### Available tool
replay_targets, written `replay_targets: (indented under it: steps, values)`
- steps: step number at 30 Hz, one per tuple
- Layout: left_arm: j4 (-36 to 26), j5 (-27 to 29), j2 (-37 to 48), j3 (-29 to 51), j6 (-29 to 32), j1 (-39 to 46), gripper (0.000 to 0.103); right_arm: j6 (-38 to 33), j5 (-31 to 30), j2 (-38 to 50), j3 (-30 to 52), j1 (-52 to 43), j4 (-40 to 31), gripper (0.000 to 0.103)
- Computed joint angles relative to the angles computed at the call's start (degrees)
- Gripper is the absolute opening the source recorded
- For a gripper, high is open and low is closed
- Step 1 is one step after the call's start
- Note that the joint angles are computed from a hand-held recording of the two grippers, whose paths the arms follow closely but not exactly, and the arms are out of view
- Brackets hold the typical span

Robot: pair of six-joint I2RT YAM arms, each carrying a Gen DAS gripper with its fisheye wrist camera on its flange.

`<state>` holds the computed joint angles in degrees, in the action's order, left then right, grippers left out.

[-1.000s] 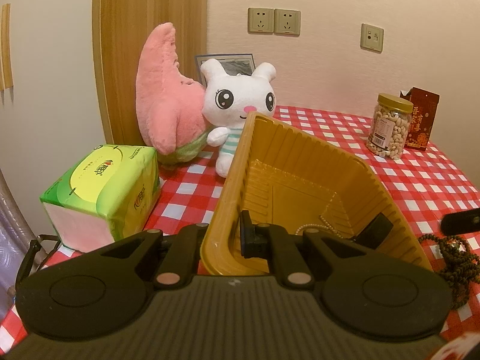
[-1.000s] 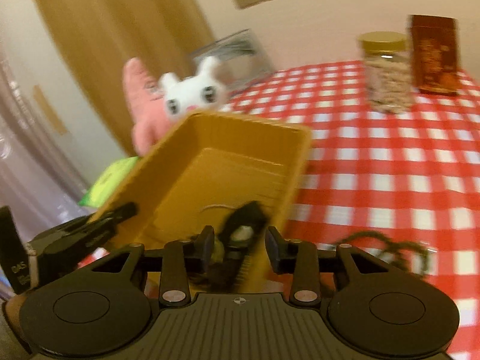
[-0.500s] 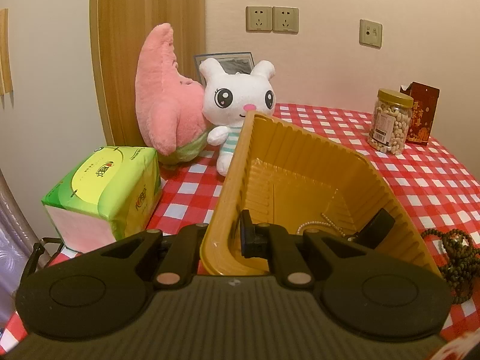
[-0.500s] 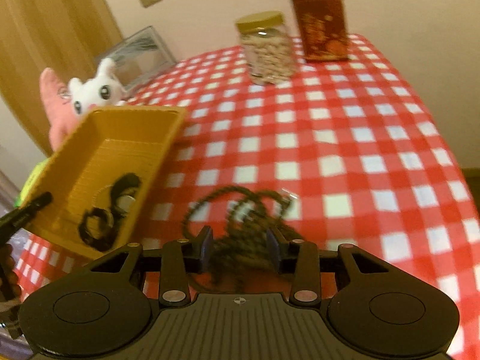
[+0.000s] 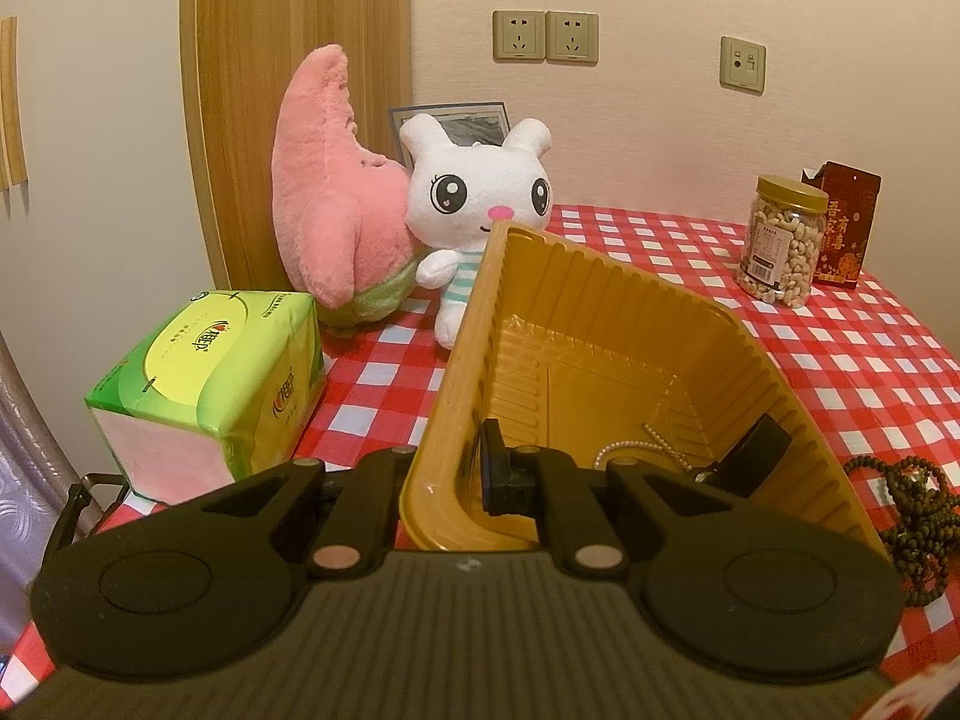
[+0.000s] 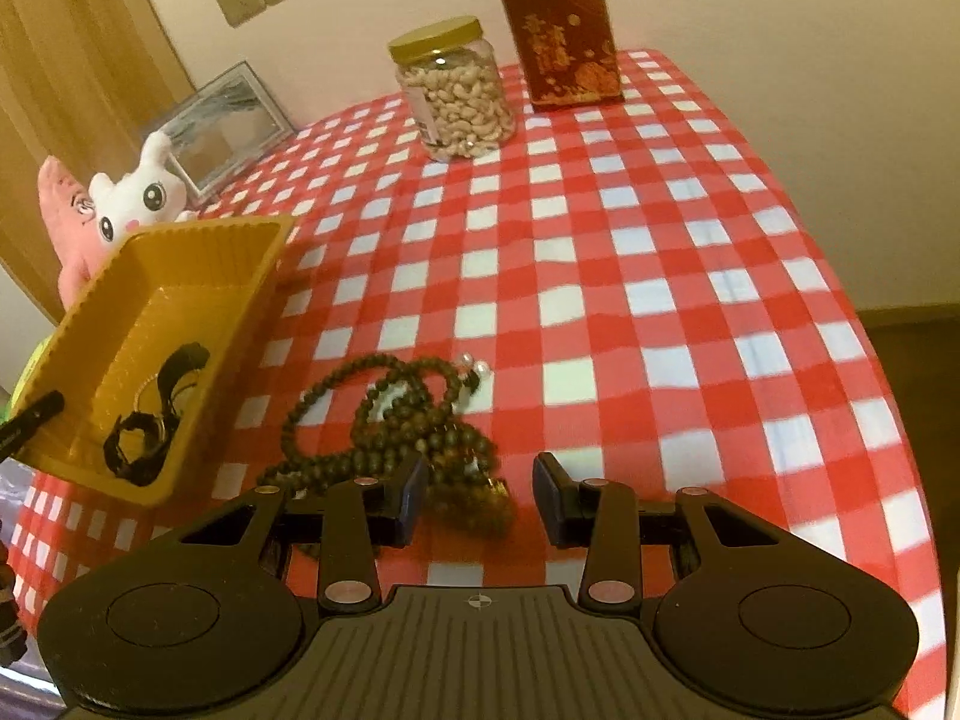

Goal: Organize jewelry
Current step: 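Return the right gripper to the bead pile and grasp a bead strand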

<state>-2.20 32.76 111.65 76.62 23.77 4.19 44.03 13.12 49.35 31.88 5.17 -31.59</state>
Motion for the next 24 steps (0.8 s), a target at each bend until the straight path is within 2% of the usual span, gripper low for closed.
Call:
replay_targets:
  steps: [9,17,19,24]
  values:
    - [-0.09,-0.02,0.06,0.07,0.07,0.12,0.008,-6.7,-6.94,9.77,-0.62,-6.67,12.48,0.039]
    - [0.1,-0.55,0.06,0.1,-0.22,-0.07,0.009,-5.8,-10.58,17.44,-0.65,-10.29,19.02,0.021]
    - [0.33,-0.54,-0.03,-0.08,-0.23,-0.11,0.008,-5.71,-11.24,16.92,-1.28,-10.83,20.07,0.007]
    - [0.47,-0.55,-0.15,-0.18,-0.39,-0.17,0.008,-6.0,-8.28,11.87,-1.56,-8.81,19.42,0.007]
